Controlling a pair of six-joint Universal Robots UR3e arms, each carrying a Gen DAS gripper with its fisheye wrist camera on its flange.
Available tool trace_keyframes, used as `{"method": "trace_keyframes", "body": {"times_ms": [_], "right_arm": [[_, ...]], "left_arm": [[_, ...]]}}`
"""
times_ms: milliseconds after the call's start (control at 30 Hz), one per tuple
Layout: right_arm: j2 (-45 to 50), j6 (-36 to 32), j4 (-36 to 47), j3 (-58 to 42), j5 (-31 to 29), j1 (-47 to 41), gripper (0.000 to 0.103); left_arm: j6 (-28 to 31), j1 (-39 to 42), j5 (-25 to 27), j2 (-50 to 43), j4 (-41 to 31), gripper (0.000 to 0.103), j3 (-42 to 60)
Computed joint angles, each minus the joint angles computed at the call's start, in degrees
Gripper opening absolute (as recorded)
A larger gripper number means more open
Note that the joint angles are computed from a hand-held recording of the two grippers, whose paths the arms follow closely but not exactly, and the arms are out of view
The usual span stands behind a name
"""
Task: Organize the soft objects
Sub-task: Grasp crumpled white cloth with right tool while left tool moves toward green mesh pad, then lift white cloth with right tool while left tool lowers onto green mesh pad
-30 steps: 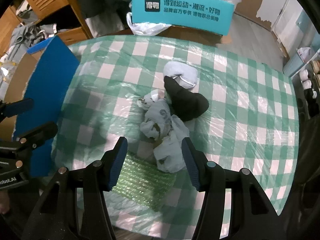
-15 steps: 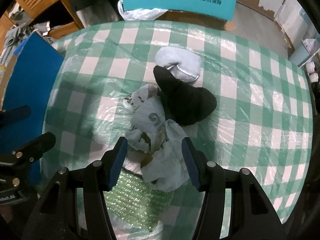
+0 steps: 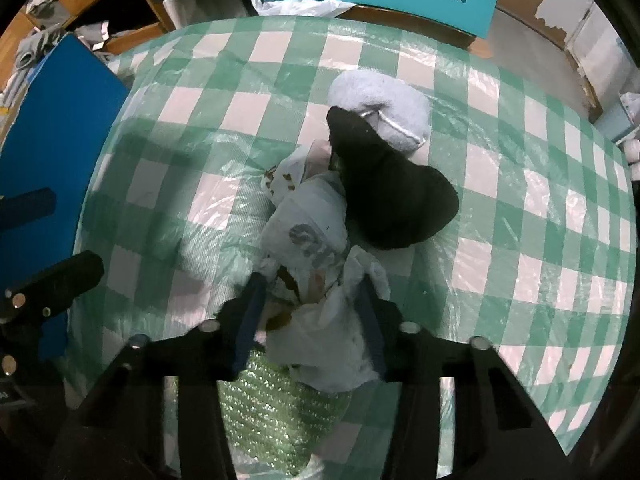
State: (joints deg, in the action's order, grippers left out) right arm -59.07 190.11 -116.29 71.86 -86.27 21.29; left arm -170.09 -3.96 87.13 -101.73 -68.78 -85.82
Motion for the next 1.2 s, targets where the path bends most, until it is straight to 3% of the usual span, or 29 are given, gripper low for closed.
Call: {"method": "trace_keyframes", "body": {"times_ms": [33, 133, 267, 533, 633, 733, 767, 967, 1200], "right_arm": [[-0.48, 0.17, 0.14, 0.15, -0.52, 0.08, 0.026], [-2.08, 0.62, -0.06, 1.35, -0.73, 0.02, 0.02], [-5.55, 1.19, -0.49, 3.79, -1.18, -0.29, 0.005], [-11.98, 1.07, 1.73, 9.59, -0.56, -1.37, 0.005], [-12.91, 1.65, 0.99, 10.97, -1.26, -1.11, 0.013], [-13.97, 1.9, -1.04, 12.67, -1.24, -1.0, 0.049], [-14.07, 1.92, -1.33, 12.88, -1.53, -0.88, 0.056], [-12.22, 0.44, -2.16, 12.69, -0.63, -0.87, 0.066], [-6.68, -0.59, -2.49, 9.53, -1.9, 0.12, 0.066]], "left_arm": [[0.0, -0.06, 0.01, 0.14, 0.04, 0.079, -0.08], [0.07, -0.25, -0.01, 0.7, -0.15, 0.079, -0.23], [0.18, -0.92, 0.04, 1.46, -0.37, 0.079, -0.55], [-0.16, -3.48, 0.7, 2.2, -0.77, 0.079, -1.16], [-0.6, -4.21, 0.65, 2.56, -0.96, 0.079, -1.31], [-0.62, -4.8, 1.12, 2.6, -0.69, 0.079, -1.46], [-0.65, -4.91, 1.35, 2.6, -0.55, 0.079, -1.61], [-1.17, -4.43, 1.61, 1.6, -0.73, 0.079, -2.09], [-1.43, -4.05, 1.57, 0.35, -0.81, 0.079, -2.11]]}}
